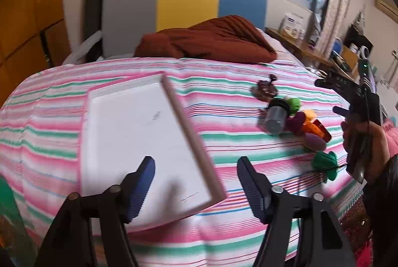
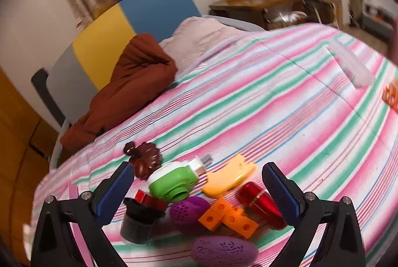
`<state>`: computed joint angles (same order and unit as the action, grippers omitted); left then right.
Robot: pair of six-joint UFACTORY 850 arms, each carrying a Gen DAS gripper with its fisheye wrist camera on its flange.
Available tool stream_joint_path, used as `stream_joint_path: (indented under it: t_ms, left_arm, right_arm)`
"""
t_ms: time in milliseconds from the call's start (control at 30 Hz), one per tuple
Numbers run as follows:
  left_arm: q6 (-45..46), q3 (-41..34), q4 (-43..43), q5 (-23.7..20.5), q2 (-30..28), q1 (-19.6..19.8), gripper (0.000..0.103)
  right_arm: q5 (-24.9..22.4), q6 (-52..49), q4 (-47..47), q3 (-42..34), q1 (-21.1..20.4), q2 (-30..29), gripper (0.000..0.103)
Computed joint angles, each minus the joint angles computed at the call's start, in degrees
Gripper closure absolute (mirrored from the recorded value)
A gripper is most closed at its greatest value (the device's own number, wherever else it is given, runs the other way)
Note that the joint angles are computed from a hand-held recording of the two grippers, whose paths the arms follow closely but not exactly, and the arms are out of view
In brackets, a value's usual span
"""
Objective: Organize rigid objects
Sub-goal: 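Reach the left gripper to the black-lidded clear cup and grasp it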
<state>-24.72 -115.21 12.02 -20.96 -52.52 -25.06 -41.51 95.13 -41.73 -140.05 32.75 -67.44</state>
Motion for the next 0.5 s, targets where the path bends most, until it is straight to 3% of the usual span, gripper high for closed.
stream_joint_path:
  t_ms: [500]
  left_arm:
    - [11.13, -28.72, -5.8, -15.14, -16.31, -2.52, 0.032]
  right_arm:
    - [0.68, -3.12, 0.65, -0.92, 0.54, -0.16, 0.0]
